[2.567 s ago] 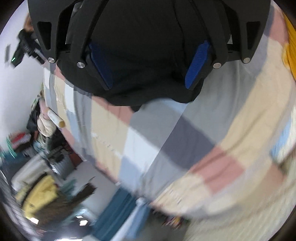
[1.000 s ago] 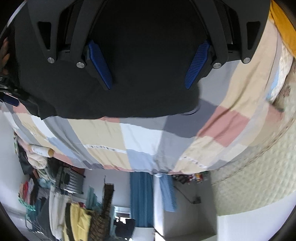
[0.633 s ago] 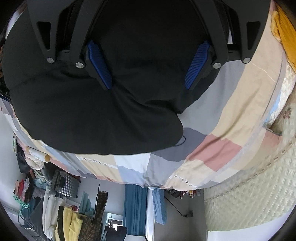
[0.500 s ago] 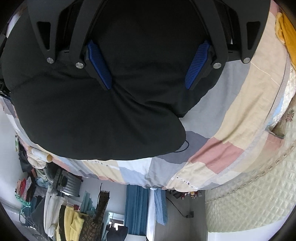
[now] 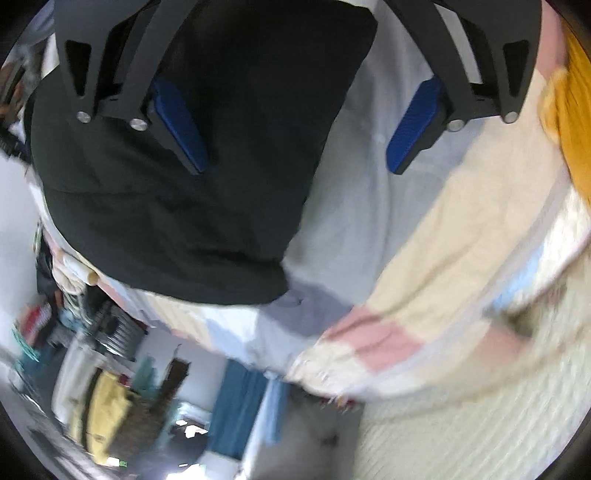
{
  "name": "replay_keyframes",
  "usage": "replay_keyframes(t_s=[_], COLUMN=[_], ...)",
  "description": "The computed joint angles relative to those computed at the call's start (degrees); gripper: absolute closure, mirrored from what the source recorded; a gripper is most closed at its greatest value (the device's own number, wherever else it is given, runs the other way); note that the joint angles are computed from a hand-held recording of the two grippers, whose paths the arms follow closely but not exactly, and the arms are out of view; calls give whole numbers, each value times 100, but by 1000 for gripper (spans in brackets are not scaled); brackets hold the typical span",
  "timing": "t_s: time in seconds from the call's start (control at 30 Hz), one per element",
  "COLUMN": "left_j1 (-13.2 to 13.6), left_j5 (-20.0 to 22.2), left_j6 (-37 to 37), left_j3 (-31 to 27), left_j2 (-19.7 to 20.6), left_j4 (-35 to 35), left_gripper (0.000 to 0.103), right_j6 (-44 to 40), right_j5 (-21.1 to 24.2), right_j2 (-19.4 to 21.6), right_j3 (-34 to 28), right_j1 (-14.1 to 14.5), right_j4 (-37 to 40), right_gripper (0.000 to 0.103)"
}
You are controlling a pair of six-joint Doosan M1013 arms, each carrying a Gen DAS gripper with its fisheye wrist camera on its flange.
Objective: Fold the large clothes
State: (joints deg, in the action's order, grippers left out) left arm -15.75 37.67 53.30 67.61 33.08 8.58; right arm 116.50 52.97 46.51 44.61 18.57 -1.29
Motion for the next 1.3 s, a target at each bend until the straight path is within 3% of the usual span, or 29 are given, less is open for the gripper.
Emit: replay_keyframes(t_s=[0.1, 0.2, 0.27, 0.3, 0.33, 0.37, 0.47, 0.57, 0.63, 0.73, 0.8, 0.97, 1.07, 1.2, 1.23, 1.3], left_j1=[88, 87, 101, 98, 103, 104, 118, 102, 65, -57, -114, -142, -126, -93, -101, -126], left_j5=[-127, -380, -592, -758, -863, -1001, -1356, -1551, -1543, -1162, -882, -344, -313, -279, -219, -23], left_j6=[522, 923, 1398, 1613, 1745, 1870, 2249, 2414, 2129, 1265, 969, 845, 934, 949, 853, 595], left_j3=[18, 112, 238, 335, 413, 507, 748, 952, 1021, 860, 748, 527, 526, 484, 460, 383], left_j2=[43, 15, -45, -105, -162, -232, -413, -558, -617, -556, -495, -329, -324, -330, -324, -312], left_j4=[-895, -1394, -1941, -2155, -2274, -2413, -2862, -3034, -2658, -1384, -896, -625, -759, -831, -739, -476], left_gripper=[4, 12, 40, 50, 67, 78, 91, 92, 92, 92, 92, 92, 91, 85, 79, 56], right_j6=[-24, -347, -591, -584, -530, -463, -234, 204, 199, 91, 82, -146, -96, 216, 294, 437], right_j5=[70, -80, -222, -297, -339, -406, -470, -652, -566, -147, 139, 877, 940, 729, 692, 572], right_j2=[12, -17, -65, -92, -103, -136, -232, -421, -427, -291, -198, 72, 76, -54, -82, -163], right_j3=[61, 168, 215, 215, 193, 205, 297, 584, 609, 398, 259, -136, -127, 21, 46, 138], right_j1=[-93, -158, -116, -63, -6, 66, 226, 276, 285, 331, 320, 325, 357, 339, 336, 333], right_j4=[376, 1041, 1091, 868, 599, 231, -536, -977, -1092, -1183, -1139, -1058, -1150, -1182, -1172, -1174], right_gripper=[5, 31, 69, 77, 88, 94, 98, 101, 101, 101, 101, 99, 98, 94, 91, 76])
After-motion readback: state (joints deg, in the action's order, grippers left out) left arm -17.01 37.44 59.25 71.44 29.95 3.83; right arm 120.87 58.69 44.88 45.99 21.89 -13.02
